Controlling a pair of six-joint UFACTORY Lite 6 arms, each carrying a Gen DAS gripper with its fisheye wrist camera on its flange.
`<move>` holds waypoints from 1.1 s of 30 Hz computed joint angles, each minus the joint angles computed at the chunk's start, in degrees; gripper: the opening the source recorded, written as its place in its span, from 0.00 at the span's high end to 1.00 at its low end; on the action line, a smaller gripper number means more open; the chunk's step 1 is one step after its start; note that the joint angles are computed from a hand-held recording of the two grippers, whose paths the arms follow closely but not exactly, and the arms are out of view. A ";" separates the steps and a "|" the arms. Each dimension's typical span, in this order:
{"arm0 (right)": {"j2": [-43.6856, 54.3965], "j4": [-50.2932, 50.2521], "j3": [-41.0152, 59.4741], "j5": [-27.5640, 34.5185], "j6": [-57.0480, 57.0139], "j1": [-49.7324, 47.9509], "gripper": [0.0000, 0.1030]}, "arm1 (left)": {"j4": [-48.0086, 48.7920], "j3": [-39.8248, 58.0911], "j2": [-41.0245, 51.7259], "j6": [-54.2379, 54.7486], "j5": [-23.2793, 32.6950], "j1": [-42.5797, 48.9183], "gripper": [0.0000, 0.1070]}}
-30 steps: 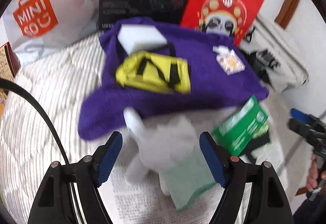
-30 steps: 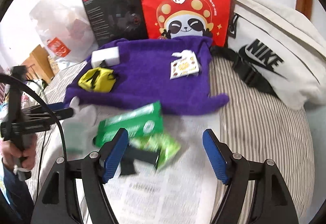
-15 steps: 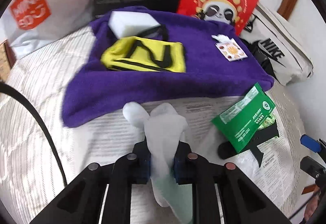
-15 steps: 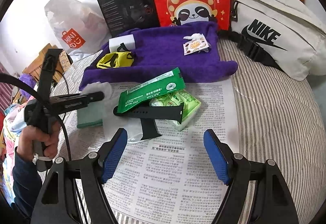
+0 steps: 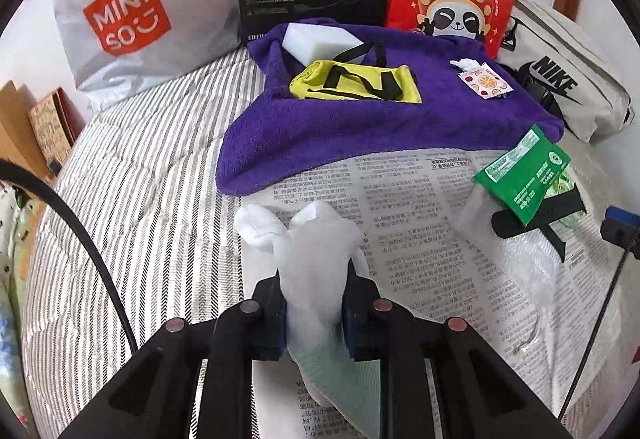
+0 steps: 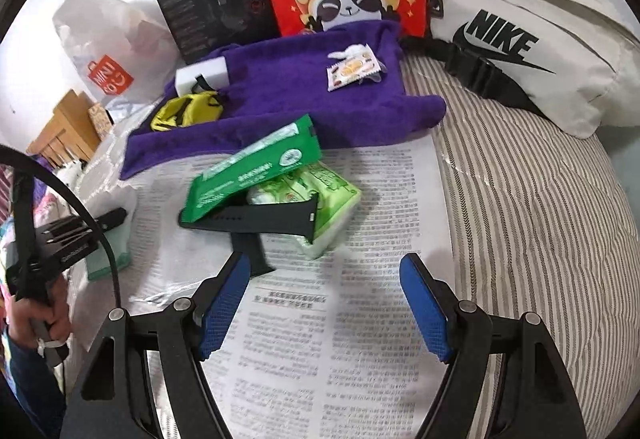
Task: Organize soft objects
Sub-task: 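Close the right tool on the green wet-wipe pack while the left tool holds the glove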
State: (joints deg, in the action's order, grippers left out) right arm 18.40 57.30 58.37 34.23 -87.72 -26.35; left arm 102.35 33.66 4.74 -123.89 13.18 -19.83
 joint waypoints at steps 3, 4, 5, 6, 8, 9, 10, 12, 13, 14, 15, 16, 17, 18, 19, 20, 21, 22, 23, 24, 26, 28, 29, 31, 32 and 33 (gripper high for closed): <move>1.11 0.96 0.63 -2.30 -1.23 1.22 0.26 | 5.64 -1.38 -0.33 -6.01 2.58 -1.49 0.82; 1.75 1.46 1.08 -2.92 -1.82 1.64 0.26 | 8.13 -2.07 -0.49 -8.90 3.68 -2.05 0.82; 2.43 1.70 1.53 -3.47 -2.26 1.97 0.26 | 11.54 -3.18 -0.73 -12.66 5.40 -2.87 0.82; 3.08 1.79 2.01 -4.23 -2.41 2.47 0.26 | 12.56 -3.42 -0.47 -14.02 6.26 -3.42 0.82; 4.38 1.37 2.96 -5.62 -2.40 3.48 0.26 | 12.85 -3.42 -0.56 -14.16 6.16 -3.22 0.82; 4.96 1.16 3.45 -5.72 -2.54 3.86 0.26 | 13.11 -3.34 -0.55 -14.25 6.01 -3.01 0.82; 5.68 1.09 3.93 -5.99 -3.23 4.31 0.26 | 13.37 -3.26 -0.51 -14.53 5.85 -2.92 0.82; 6.96 2.12 4.50 -7.93 -5.52 5.37 0.26 | 16.94 -3.51 -0.84 -17.79 4.78 -1.84 0.82; 7.83 2.31 5.12 -8.56 -6.15 5.76 0.26 | 18.93 -3.67 -0.96 -19.63 4.35 -1.34 0.82; 8.76 2.31 5.86 -8.98 -6.40 6.07 0.26 | 21.85 -3.99 -1.21 -22.38 3.82 -0.70 0.81; 9.87 1.99 6.86 -9.30 -6.19 6.44 0.26 | 24.47 -4.47 -1.56 -24.92 3.48 -0.20 0.81; 10.87 2.14 7.79 -9.34 -6.57 6.74 0.26 | 25.91 -4.69 -1.71 -26.33 3.30 0.08 0.81; 11.27 3.78 7.98 -9.89 -8.58 7.09 0.25 | 25.91 -4.68 -1.66 -26.38 3.34 0.02 0.81; 11.42 5.28 7.94 -10.50 -10.43 7.44 0.25 | 25.15 -4.59 -1.45 -25.72 3.59 -0.24 0.81; 11.76 7.51 8.04 -10.65 -13.28 7.96 0.25 | 23.67 -4.34 -1.25 -24.37 3.81 -0.60 0.81; 11.82 9.23 7.90 -10.03 -15.50 8.06 0.26 | 23.06 -4.43 -1.31 -23.86 3.98 -0.80 0.81; 11.99 11.96 7.57 -8.93 -19.31 8.03 0.37 | 22.73 -4.45 -1.29 -23.58 4.08 -0.91 0.81; 11.40 15.15 6.43 -8.50 -24.03 8.10 0.44 | 22.79 -4.42 -1.28 -23.61 4.04 -0.87 0.81; 10.53 16.72 5.37 -9.01 -26.35 8.23 0.54 | 22.93 -4.40 -1.28 -23.82 4.00 -0.89 0.81; 9.65 16.52 4.65 -9.85 -26.27 8.28 0.56 | 23.01 -4.31 -1.18 -23.96 4.01 -0.93 0.81; 6.99 18.79 2.40 -12.58 -28.37 7.62 0.61 | 22.57 -4.31 -1.19 -23.41 4.08 -0.96 0.81; 4.12 16.28 0.59 -12.94 -25.44 5.42 0.65 | 21.84 -4.33 -1.25 -22.66 4.21 -1.06 0.81; 3.64 14.04 0.58 -12.16 -23.26 4.41 0.67 | 21.50 -4.29 -1.22 -22.38 4.27 -1.16 0.81; 1.42 11.91 -1.03 -11.46 -21.93 1.68 0.67 | 21.28 -4.25 -1.19 -22.21 4.31 -1.23 0.81; 0.57 9.93 -1.79 -11.40 -20.74 0.37 0.67 | 21.27 -4.23 -1.19 -22.17 4.28 -1.21 0.81; 0.55 8.13 -1.88 -10.97 -19.59 -0.48 0.67 | 21.27 -4.23 -1.19 -22.17 4.28 -1.21 0.81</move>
State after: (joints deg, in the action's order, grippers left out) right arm 18.95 65.43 56.49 23.26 -107.31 -26.83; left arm 123.62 29.43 3.55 -146.06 17.46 -21.04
